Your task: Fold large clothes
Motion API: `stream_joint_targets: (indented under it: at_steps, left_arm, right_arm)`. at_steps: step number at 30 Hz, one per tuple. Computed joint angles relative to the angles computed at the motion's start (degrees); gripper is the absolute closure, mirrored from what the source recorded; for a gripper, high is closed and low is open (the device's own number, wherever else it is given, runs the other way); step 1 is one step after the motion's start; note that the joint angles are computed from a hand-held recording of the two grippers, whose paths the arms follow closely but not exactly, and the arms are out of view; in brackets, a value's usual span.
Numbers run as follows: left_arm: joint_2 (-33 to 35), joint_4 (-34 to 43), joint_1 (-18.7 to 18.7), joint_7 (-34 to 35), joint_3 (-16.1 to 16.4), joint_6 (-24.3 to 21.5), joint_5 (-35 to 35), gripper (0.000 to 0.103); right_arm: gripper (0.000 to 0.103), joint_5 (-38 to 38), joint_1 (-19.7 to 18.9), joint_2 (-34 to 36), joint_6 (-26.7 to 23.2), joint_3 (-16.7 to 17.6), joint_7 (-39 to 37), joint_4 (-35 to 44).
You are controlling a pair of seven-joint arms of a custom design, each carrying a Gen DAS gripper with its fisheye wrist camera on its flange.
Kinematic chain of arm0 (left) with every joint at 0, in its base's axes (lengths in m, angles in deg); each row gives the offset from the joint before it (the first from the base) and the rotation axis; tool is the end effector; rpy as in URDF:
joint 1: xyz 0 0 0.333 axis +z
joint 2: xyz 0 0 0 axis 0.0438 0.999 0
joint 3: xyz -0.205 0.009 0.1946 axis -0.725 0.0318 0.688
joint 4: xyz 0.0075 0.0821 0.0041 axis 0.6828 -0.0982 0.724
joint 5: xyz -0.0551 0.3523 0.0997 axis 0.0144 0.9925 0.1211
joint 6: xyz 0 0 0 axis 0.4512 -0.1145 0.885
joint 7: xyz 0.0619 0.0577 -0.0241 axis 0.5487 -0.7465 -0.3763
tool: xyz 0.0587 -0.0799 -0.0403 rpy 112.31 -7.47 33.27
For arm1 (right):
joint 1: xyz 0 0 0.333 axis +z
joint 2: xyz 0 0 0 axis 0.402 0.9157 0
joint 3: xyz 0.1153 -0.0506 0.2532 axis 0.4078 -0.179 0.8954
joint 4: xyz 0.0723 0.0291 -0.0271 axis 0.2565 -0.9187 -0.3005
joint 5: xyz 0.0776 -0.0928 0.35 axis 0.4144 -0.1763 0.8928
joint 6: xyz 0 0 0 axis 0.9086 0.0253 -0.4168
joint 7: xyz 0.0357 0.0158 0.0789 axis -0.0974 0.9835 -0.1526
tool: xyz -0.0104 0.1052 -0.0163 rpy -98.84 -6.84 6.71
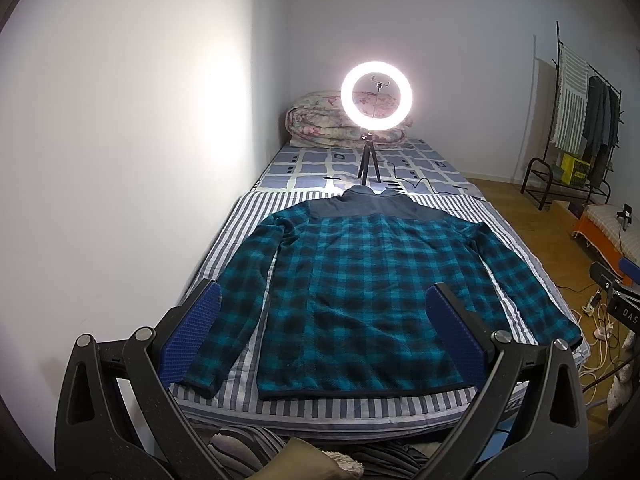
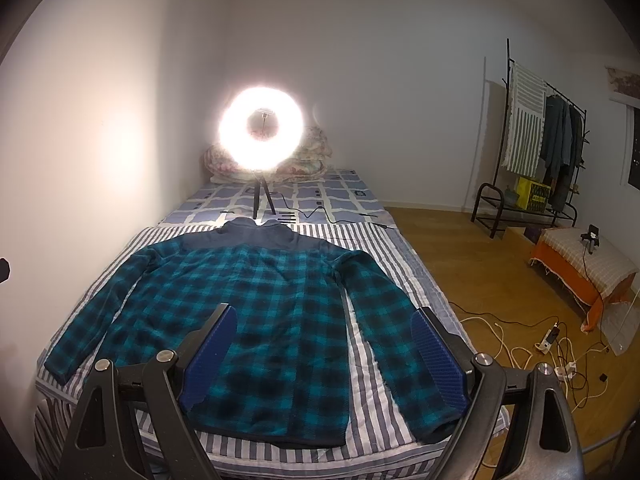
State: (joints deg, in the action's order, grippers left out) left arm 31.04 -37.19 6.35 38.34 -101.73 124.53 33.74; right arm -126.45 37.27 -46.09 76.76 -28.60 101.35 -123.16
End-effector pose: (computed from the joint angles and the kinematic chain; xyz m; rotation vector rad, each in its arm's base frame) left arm 0.4964 -0.1362 0.6173 -1.5948 1.6296 -0.9388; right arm 0.4244 0.2487 0.5880 -1.5308 1.6450 -1.0462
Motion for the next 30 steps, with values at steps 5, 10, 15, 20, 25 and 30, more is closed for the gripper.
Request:
stream_joint_targets:
  at_steps: [5,10,15,20,25,30]
  left_arm:
    - [0.08,-0.11,0.01,0.12,0.13,0.27,0.01,0.0]
    - [-0.33,-0.62,0.21,0.31,0.32,0.44,-0.14,0.0]
    - [-0.57,-0.82,0.36,0.77,0.37,0.43,-0.52,0.0]
    - [-0.46,-1.0,0.87,0.66,0.15,0.56,-0.17,0.0]
    - [-0.49,-1.14,1.42,-0.28,-0.34,0.47,0.75,0.0]
    - [0.34,-0.97,2.15,-1.84,-0.72,0.05,2.86,0.0]
  right_arm:
    - [0.013,-0.49,-0.16,0.17,-0.02,0.16,0.17,0.27]
    - [0.013,-0.55,-0.03,0.25,0.05,0.06,0.16,0.33]
    - [0.013,-1.02,0.02,0.33,0.17,0.23,0.36,0.43]
    - [0.013,-1.39,0.2,0.52,0.32,0.35,0.61,0.45]
    - [0.013,-1.29,0.46,1.14,0.28,0.27,0.19,1.01]
    - [0.013,-1.32,0.78,2.21,0.76,0.05,-0.28,1.71]
